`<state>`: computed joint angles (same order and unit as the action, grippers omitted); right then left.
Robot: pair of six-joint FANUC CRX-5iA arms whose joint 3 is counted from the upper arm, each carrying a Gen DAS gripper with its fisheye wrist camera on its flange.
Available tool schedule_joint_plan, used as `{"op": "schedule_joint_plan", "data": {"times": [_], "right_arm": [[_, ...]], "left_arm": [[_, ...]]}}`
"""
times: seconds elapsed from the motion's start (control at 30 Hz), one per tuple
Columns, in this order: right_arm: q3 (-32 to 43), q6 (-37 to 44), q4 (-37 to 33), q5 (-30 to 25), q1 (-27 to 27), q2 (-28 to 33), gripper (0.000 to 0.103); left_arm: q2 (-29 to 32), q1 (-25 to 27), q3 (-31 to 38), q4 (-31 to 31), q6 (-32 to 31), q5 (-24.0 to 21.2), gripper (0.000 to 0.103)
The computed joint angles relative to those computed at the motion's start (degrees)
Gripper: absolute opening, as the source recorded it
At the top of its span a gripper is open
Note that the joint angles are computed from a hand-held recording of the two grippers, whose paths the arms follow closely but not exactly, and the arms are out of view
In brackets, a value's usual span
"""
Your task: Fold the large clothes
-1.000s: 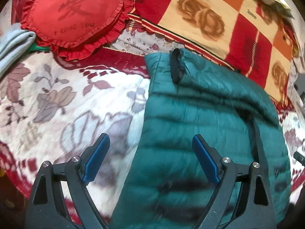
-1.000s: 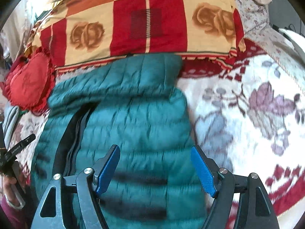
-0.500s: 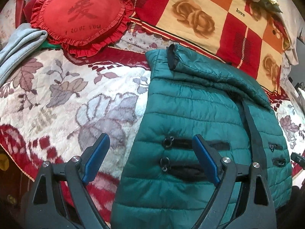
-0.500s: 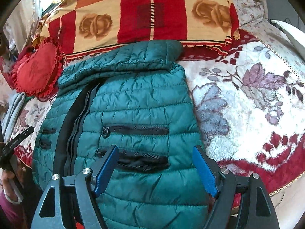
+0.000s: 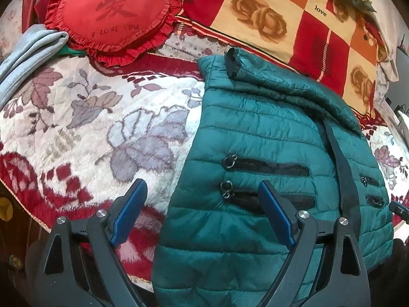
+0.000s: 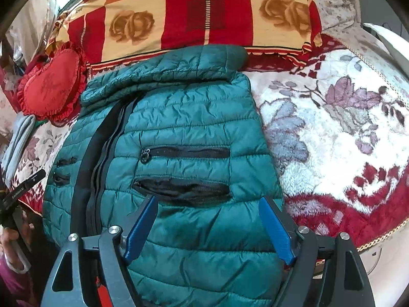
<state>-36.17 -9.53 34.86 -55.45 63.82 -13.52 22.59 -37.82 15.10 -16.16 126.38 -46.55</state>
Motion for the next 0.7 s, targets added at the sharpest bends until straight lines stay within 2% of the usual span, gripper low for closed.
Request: {"op": "schedule_joint_plan", "data": {"times": [0.53, 0.7], "right_arm": [[-0.9, -0.3, -1.9, -2.7, 2.5, -1.6, 0.08], [-2.8, -2.3, -3.3, -3.7, 3.5, -4.2, 0.082]], "left_arm": [[-2.4, 1.2, -5.5, 3.9, -2.1, -0.4, 0.088], [-4.7, 3.4, -11.3, 10.8, -7.0, 2.4, 0.088]]}}
